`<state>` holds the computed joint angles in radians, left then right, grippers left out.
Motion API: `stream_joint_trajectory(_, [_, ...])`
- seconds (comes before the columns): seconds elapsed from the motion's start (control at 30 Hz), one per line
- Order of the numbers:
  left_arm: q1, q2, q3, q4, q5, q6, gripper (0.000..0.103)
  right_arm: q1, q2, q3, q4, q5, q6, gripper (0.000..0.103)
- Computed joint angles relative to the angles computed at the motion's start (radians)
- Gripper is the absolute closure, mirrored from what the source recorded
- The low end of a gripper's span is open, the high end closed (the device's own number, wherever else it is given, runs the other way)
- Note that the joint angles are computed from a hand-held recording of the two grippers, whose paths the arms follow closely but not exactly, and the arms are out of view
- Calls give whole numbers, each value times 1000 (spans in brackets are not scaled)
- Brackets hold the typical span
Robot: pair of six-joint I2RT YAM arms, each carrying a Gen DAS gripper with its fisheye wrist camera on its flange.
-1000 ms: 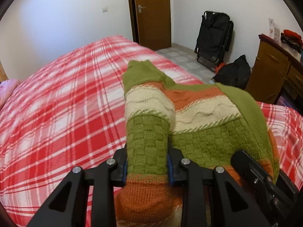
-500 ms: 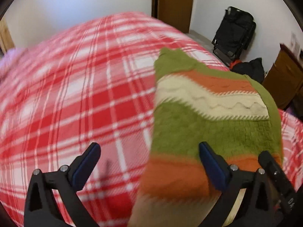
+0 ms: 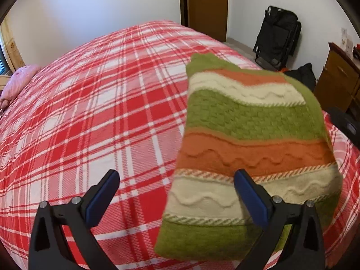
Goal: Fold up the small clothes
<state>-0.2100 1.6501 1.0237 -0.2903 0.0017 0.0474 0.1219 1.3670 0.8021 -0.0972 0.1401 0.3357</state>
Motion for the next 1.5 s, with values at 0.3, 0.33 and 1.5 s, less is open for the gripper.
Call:
stream_joint_trajectory(0.3, [-20,47,26,16,-1,-9,0,-28,199,99,-8,53,-53,67])
stream_joint_trajectory(0.33, [-23,52,37,3,-4,-14,0,-33,196,100,-16,45,-47,65])
stream_joint_trajectory(1.5, [161,-672,-579,-110,-45,253,0,900,-199,-203,-815,513,974,29])
